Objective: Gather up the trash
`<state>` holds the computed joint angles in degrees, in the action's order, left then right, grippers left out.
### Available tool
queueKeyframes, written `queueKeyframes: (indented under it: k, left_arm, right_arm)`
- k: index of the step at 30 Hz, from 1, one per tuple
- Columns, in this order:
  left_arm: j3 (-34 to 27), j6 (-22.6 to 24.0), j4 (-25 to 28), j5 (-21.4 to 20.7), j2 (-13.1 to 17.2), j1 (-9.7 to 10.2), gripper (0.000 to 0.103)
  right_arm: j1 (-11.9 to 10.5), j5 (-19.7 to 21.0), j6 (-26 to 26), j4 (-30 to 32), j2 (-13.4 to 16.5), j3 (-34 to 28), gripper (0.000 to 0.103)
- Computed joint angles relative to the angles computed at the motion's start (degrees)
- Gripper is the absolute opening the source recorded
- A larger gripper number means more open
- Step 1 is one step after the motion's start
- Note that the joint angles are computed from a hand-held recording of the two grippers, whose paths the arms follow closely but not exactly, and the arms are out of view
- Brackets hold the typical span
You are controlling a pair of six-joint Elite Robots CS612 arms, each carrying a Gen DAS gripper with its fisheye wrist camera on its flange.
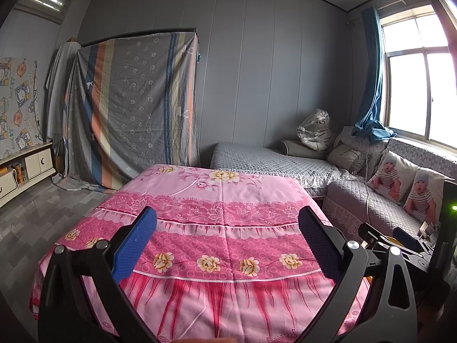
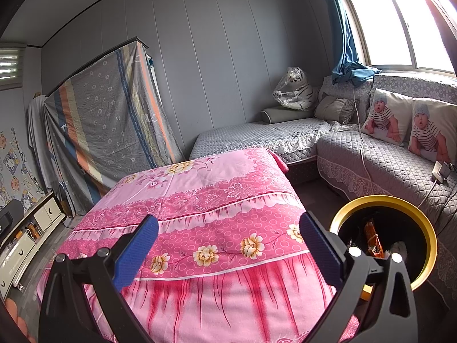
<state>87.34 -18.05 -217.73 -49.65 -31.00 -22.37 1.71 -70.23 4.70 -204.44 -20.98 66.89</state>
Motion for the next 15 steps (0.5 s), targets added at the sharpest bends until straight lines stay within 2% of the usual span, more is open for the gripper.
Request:
queueKeyframes:
  k: [5,15]
  left_arm:
    - [-0.34,2.05,-2.13,0.86,0.52,-0.15,0.095]
    - [-0.08,0.43,-1.12,0.38,0.27,0.02,0.095]
  right_arm:
    - [0.03,-0.04,0.01,0.04,0.02,0.0,0.095]
    - [0.0,0.03,0.02,0.19,0.07,-0.04,0.095]
